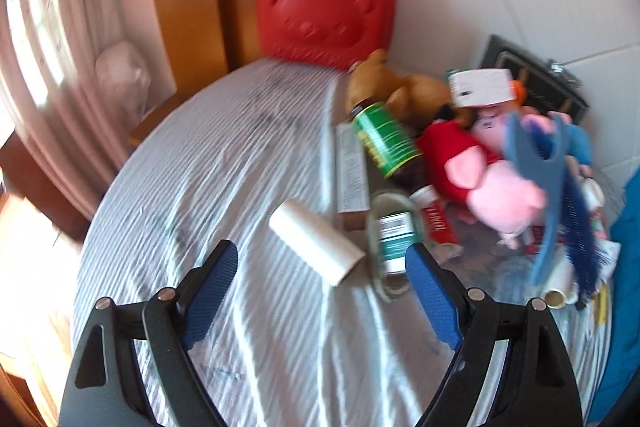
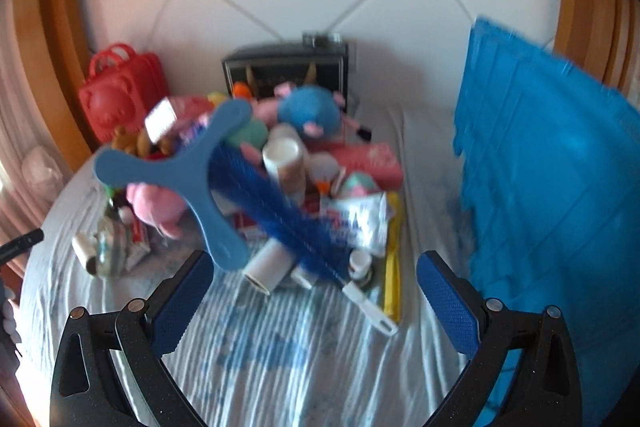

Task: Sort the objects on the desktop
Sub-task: 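Move both tools back over the bed toward the white paper rolls, then grasp a white paper roll with the left tool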

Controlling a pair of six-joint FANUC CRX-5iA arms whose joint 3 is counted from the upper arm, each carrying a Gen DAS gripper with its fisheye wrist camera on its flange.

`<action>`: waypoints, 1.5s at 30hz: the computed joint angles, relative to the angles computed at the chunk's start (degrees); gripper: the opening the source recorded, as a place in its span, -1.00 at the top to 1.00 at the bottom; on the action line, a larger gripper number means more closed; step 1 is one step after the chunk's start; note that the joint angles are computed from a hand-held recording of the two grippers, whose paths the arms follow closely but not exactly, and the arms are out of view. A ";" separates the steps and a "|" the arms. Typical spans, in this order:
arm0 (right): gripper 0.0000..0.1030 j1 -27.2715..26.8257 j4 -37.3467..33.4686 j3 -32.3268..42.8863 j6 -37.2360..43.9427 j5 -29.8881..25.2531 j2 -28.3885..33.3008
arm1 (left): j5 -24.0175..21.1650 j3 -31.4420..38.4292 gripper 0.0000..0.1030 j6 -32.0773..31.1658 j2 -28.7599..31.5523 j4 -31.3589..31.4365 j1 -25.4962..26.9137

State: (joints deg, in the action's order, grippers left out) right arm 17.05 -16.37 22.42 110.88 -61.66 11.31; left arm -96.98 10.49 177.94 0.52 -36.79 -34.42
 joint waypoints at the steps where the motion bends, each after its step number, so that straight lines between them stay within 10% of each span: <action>1: -1.00 0.51 1.17 -0.01 -0.95 -0.40 1.12 | 1.50 -1.81 -0.67 0.34 -0.67 1.52 1.70; 14: -1.00 3.22 7.40 3.65 -7.41 -5.56 12.21 | 19.15 -15.76 -0.65 -5.61 -1.82 16.25 18.86; 17: -1.00 4.15 8.30 5.04 -9.05 -7.35 14.22 | 22.90 -18.09 -0.32 -7.80 -1.86 18.14 20.17; 22: -0.95 5.35 7.80 7.57 -11.87 -9.94 16.83 | 18.48 -16.48 0.01 -13.09 0.33 16.19 18.27; 25: -0.34 6.26 7.94 8.55 -12.70 -10.59 17.53 | 18.22 -16.90 0.01 -15.14 -0.33 15.57 17.49; 45: 0.05 7.54 6.68 12.59 -10.94 -16.29 21.17 | 20.44 -18.75 0.10 -13.95 -2.49 15.84 14.29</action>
